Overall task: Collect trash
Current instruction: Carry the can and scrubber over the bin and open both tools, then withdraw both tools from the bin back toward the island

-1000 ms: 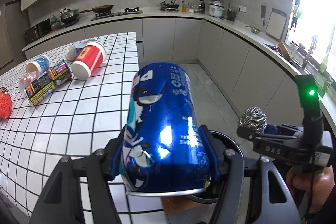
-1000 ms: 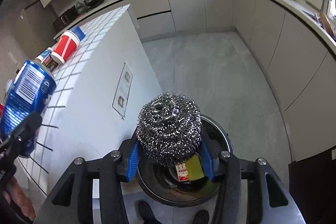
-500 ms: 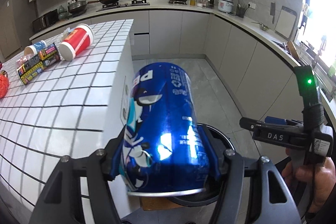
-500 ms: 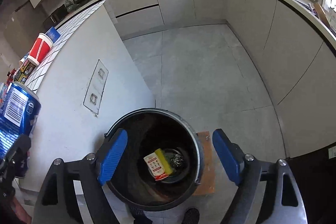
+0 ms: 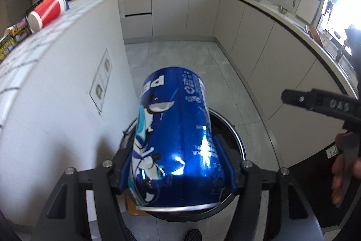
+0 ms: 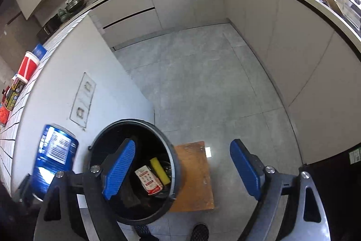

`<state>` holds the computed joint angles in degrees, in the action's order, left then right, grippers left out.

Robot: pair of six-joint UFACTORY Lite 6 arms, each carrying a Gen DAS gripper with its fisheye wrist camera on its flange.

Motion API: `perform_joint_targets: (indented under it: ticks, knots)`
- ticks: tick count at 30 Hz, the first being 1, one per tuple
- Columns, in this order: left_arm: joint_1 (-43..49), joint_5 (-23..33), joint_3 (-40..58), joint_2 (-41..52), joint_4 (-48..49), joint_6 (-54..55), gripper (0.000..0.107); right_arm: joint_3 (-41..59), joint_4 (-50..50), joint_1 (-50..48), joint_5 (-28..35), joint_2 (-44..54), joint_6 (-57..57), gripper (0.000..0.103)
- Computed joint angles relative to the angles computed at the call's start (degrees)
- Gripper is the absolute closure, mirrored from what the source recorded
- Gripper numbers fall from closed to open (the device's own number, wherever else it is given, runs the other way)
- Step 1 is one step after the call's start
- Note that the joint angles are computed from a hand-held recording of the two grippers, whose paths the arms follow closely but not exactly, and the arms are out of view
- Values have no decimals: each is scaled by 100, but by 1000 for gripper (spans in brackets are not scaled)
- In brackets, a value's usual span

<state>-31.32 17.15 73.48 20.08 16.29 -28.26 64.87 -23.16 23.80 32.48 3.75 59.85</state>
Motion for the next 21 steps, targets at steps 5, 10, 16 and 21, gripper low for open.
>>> perform_joint_targets:
  ticks: [5, 10, 16, 21]
  knots:
    - [-152, 58, 143, 272, 205, -286, 42, -327, 221, -317, -140, -203, -356, 15]
    - [-295, 457, 603, 798, 567, -725, 23, -330, 369, -467, -200, -162, -649, 15]
    - [-371, 539, 553, 405, 847, -1046, 7, -235, 421, -529, -142, -186, -714, 15]
    - [-308, 703, 718, 238, 806, -882, 7, 21, 425, -473, 1, -170, -755, 14]
